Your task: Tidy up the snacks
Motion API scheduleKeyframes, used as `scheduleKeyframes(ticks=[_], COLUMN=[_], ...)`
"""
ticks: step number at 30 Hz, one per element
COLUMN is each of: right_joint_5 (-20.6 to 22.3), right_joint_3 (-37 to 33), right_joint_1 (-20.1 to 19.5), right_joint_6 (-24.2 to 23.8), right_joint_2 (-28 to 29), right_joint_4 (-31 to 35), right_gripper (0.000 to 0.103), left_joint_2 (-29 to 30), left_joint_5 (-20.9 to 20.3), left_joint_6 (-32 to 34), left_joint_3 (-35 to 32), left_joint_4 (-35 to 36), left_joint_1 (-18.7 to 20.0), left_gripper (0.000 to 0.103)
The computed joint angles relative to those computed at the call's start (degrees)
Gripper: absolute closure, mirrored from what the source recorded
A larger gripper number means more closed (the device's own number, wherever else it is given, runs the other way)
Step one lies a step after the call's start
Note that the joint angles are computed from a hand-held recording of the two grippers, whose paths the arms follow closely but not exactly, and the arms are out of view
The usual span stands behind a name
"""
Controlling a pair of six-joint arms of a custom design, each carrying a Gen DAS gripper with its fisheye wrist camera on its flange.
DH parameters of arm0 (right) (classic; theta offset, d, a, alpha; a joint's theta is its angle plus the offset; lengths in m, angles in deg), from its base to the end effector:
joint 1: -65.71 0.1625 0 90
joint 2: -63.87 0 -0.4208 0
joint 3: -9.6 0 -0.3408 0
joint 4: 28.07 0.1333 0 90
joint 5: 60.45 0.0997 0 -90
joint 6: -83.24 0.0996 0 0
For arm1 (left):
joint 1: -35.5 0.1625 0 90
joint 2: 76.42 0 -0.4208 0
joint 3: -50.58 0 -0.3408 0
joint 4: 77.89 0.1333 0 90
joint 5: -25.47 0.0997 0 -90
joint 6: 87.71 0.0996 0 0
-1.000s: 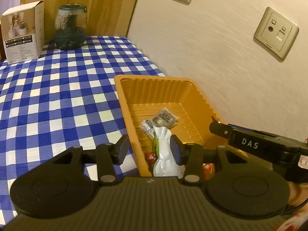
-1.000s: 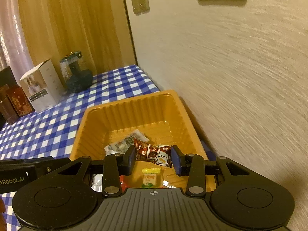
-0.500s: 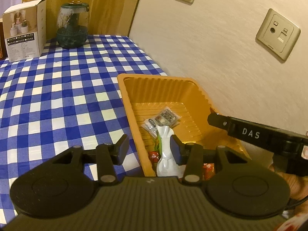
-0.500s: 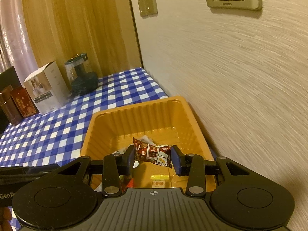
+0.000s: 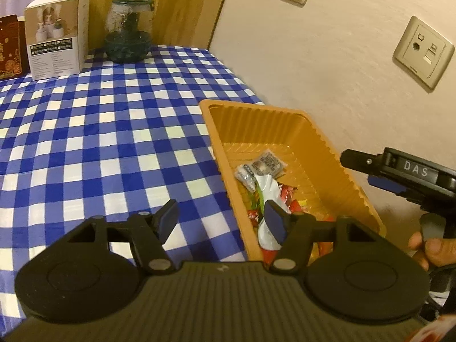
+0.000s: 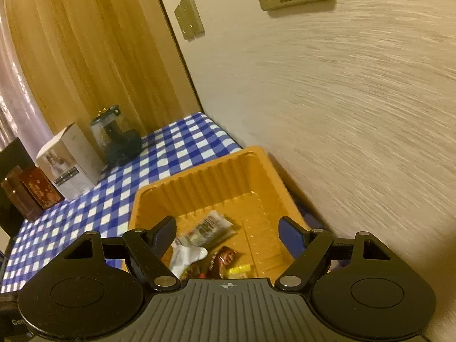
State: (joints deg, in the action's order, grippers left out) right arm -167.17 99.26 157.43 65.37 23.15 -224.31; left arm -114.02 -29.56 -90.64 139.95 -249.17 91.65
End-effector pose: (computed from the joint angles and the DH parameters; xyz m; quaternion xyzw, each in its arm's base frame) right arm 0.1249 -0.6735 0.2124 0.0790 -0.8674 0.4517 0.1930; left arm -0.2158 -0.6635 0.1296 0.1721 0.9094 -0.3222 0.1991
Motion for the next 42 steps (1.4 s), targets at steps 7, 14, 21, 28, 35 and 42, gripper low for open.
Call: scheduleKeyframes(ticks=[7, 14, 21, 28, 35, 42], right_joint_5=[-1.74, -3.38, -5.75, -8.01, -9.59, -10.56], right_joint_3=[5.60, 11.75, 18.01, 23.92, 28.88, 31.49], right_joint_1=[1.34, 3.37, 5.73, 8.16, 9.66, 10.90], right_joint_6=[0.15, 0.24, 0.48, -0.61, -0.14, -0.29], right_joint_2=[-2.93, -6.55, -9.74, -11.89, -12.87, -13.18], right_joint_4=[-1.68, -2.95, -4.71, -7.29, -9.12, -8.87], right_gripper=[0.024, 0.024, 0.024, 0.024, 0.024, 0.024], left_joint_2=[-2.70, -6.34, -10.09, -14.84, -19.23, -22.71], left_joint_5=[2.05, 4.91, 8.92, 11.30, 15.01, 16.90], left_joint_6=[-1.82, -3.46, -3.84, -9.61, -15.01, -20.20], left_joint_3=[4.37, 10.26, 16.96, 23.24, 28.60, 31.83], left_joint_4=[-1.55, -4.17, -8.19, -6.16, -1.78, 4.83], left_joint_1=[-1.92, -5.06, -8.68, -11.26, -13.63, -15.66], left_gripper=[0.016, 0.002, 0.000, 0.000, 0.000, 0.000])
